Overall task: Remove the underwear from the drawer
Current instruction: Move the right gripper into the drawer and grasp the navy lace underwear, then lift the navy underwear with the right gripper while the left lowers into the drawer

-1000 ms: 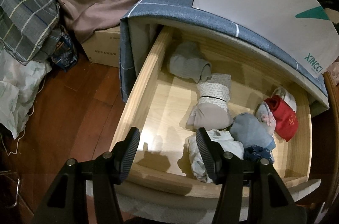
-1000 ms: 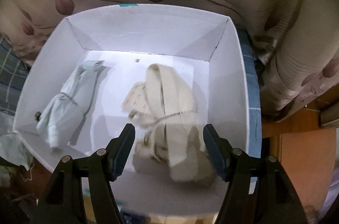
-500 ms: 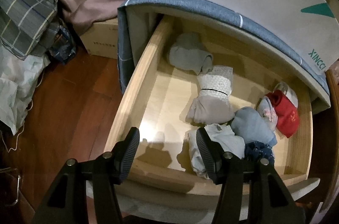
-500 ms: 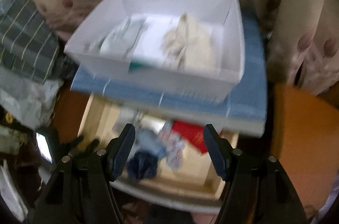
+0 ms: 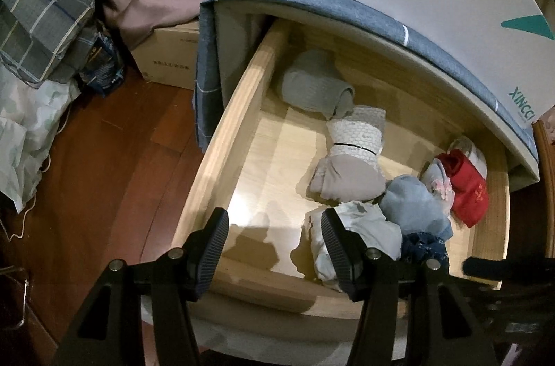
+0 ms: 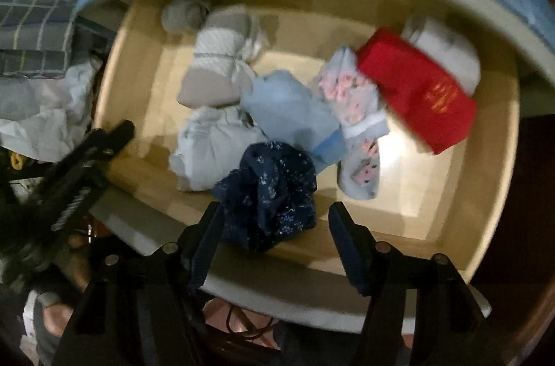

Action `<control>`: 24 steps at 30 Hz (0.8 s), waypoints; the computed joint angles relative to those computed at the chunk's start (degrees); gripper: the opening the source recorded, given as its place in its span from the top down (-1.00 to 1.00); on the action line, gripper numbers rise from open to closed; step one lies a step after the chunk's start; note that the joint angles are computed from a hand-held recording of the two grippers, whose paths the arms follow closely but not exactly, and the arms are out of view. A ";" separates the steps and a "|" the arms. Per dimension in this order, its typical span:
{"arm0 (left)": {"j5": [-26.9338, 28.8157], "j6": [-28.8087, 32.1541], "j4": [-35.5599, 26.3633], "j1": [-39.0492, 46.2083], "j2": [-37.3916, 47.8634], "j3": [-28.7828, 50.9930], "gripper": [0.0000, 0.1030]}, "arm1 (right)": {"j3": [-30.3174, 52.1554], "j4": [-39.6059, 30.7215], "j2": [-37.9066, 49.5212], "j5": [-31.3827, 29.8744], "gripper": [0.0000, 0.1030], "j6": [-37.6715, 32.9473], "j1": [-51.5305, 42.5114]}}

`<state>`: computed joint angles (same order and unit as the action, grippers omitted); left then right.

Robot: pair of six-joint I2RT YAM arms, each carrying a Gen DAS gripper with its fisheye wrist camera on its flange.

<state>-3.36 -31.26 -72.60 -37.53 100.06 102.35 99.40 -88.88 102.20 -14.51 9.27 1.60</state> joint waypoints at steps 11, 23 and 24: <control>0.44 0.38 -0.14 0.31 0.40 0.55 -0.11 | -6.88 5.76 2.32 -0.37 -0.15 3.24 2.16; 0.41 0.79 -0.58 0.11 1.12 0.94 -0.11 | -15.16 10.08 -1.50 1.83 0.36 1.63 -0.89; 0.43 0.91 -0.67 0.11 1.11 0.91 -0.11 | -16.13 10.26 -2.30 2.08 0.39 1.06 -1.76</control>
<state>-2.93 -30.35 -73.26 -37.42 101.17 103.25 83.26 -78.62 99.89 -12.43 10.33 -0.16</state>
